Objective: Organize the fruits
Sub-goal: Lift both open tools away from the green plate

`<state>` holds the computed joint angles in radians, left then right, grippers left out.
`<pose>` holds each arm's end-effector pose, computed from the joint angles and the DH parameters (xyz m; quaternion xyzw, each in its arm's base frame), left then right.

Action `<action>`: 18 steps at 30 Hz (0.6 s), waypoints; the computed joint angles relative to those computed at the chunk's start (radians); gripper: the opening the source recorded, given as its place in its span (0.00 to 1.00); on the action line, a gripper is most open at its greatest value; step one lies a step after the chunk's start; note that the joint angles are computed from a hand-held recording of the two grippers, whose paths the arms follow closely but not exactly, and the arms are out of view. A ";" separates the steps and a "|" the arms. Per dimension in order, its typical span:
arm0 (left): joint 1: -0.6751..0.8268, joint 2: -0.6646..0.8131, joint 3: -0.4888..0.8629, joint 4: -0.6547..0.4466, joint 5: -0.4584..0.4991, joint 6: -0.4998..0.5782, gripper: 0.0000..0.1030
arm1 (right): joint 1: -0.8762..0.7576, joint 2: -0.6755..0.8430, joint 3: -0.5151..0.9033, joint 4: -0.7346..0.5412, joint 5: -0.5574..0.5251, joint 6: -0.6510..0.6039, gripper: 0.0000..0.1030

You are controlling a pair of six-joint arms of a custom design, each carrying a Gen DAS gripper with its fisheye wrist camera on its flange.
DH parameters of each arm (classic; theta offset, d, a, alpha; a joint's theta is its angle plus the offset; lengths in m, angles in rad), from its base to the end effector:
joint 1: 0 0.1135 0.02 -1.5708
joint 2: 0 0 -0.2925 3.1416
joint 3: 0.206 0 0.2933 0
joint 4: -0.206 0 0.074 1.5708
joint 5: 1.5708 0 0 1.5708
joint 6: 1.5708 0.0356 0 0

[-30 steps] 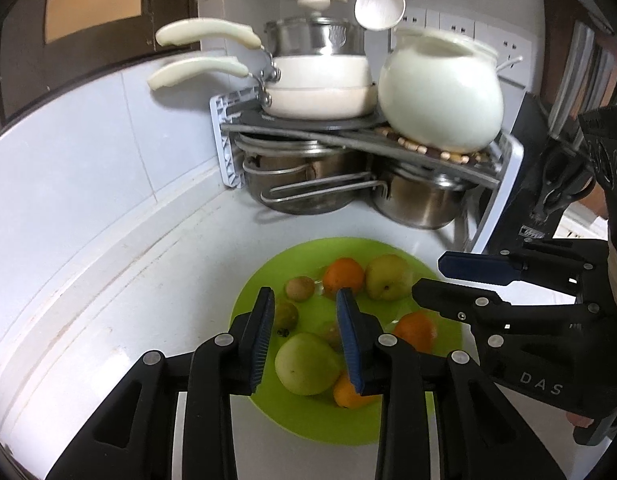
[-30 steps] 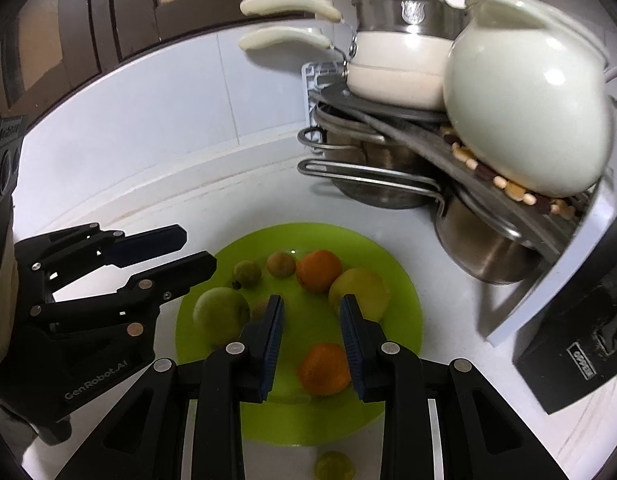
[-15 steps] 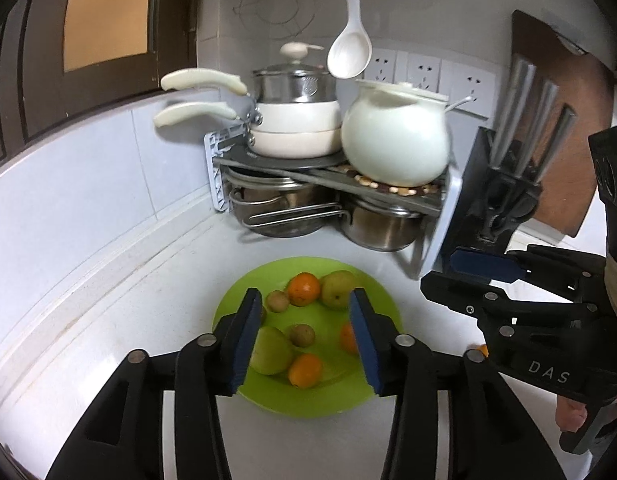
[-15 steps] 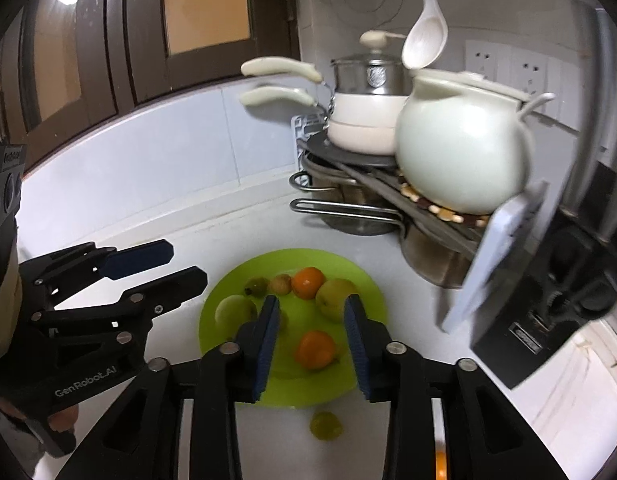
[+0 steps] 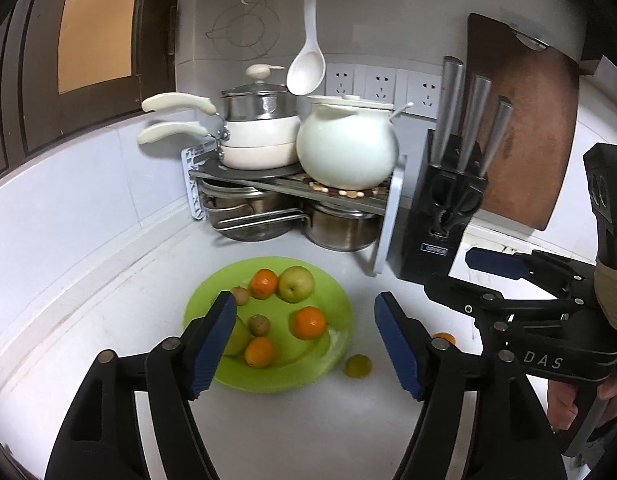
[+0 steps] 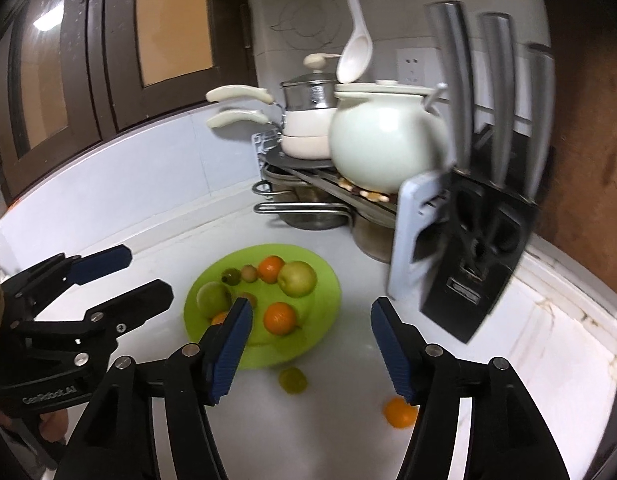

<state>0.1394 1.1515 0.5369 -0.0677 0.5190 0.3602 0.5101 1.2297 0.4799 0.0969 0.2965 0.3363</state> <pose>0.2515 0.0175 0.1980 0.2058 0.8552 -0.1218 0.4598 0.2311 0.1174 0.1718 -0.0118 0.8890 0.0592 0.4539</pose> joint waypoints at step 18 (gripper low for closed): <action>-0.094 -0.029 -0.139 0.075 -0.068 -0.037 0.78 | -0.024 -0.132 -0.176 -0.050 0.085 0.056 0.66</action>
